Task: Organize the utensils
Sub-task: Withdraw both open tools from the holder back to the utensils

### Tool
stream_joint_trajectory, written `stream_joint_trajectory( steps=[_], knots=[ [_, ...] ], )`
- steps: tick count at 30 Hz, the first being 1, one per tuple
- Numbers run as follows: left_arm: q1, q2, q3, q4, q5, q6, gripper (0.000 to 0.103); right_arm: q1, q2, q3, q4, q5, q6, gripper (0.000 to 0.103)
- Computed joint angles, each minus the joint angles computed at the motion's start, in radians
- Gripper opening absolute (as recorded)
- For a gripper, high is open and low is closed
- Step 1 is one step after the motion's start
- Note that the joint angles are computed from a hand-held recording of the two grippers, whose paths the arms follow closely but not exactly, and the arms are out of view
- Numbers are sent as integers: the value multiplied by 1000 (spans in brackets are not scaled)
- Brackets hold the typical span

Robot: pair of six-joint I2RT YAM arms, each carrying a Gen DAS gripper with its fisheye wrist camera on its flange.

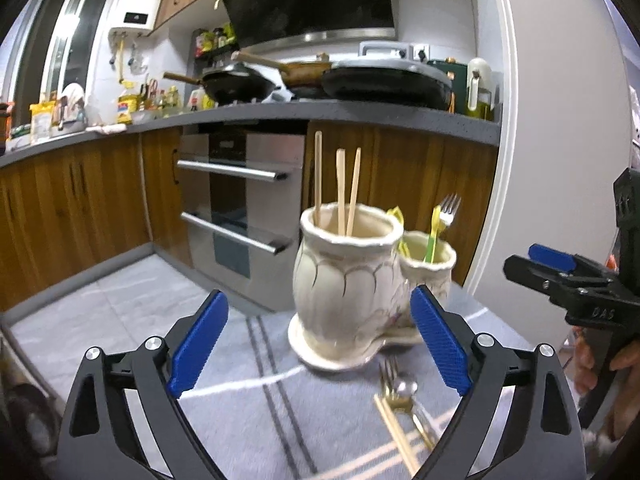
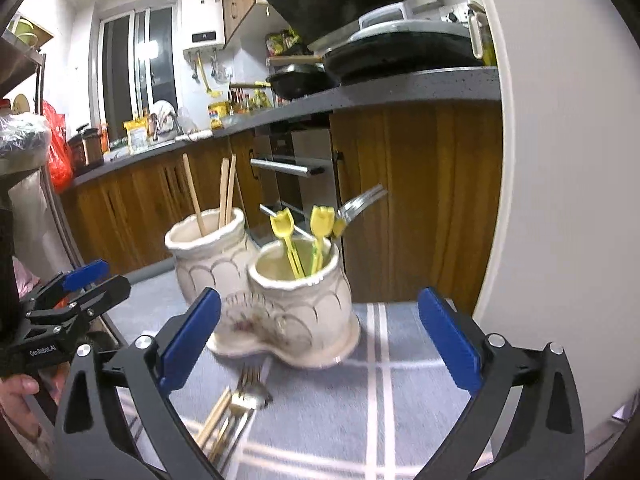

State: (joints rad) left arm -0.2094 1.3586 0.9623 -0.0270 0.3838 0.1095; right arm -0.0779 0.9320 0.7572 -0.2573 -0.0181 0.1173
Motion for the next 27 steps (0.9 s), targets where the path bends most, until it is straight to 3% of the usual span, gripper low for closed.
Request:
stream_joint_trajectory(
  steps=[6,12,21,23,27],
  knots=[
    [34,-51,-24,-123,13,42,95,29,-53,-26,-105,30,-20,98],
    [41,-94,-64,-240,-33,99,95,109,-54,-56,-169,83,-5,98],
    [40,-115,-129,-308,-49,129,95,221,72,-77,-202,129,61,98],
    [35,-117,-134,-313,-54,128,95,232,112,-68,-208,119,78,91],
    [35,-127,-142,-324,-45,125,95,257,181,-39,-220,122,92,67]
  ],
)
